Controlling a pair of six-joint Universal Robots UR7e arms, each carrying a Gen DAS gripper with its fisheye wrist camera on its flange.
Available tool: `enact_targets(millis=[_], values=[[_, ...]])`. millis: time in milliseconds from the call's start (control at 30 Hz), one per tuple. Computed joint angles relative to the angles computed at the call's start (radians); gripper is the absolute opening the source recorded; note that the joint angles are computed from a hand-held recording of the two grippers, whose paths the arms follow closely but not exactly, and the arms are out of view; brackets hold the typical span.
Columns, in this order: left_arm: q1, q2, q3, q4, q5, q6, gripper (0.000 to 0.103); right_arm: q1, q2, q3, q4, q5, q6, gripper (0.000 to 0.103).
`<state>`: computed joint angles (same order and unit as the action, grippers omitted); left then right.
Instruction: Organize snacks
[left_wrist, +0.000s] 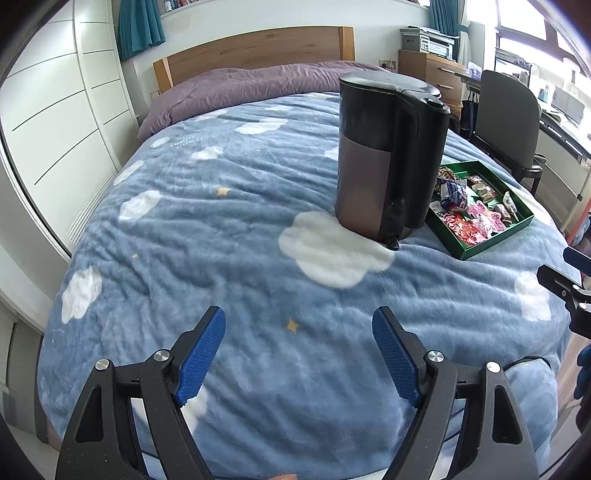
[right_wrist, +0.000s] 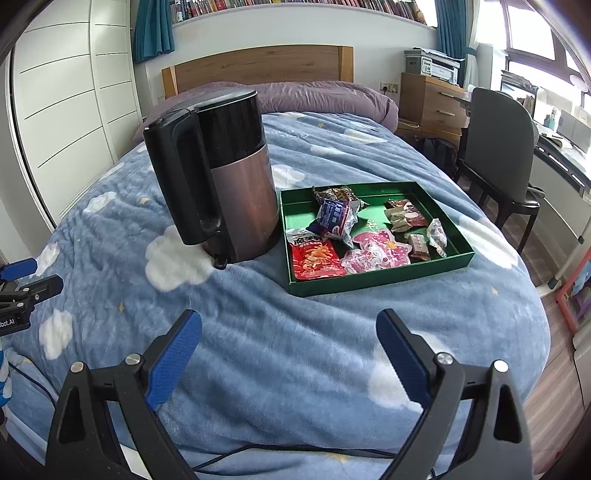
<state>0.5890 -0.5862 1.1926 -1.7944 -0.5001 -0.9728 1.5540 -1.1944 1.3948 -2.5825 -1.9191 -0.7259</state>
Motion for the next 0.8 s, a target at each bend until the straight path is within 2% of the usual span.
enact_targets(millis=[800], values=[[0.004,0.022,-0.011,-0.077,-0.025,0.078,0.077,-0.01,0.014,-0.017,-0.003,-0.028,0.002,0.103]])
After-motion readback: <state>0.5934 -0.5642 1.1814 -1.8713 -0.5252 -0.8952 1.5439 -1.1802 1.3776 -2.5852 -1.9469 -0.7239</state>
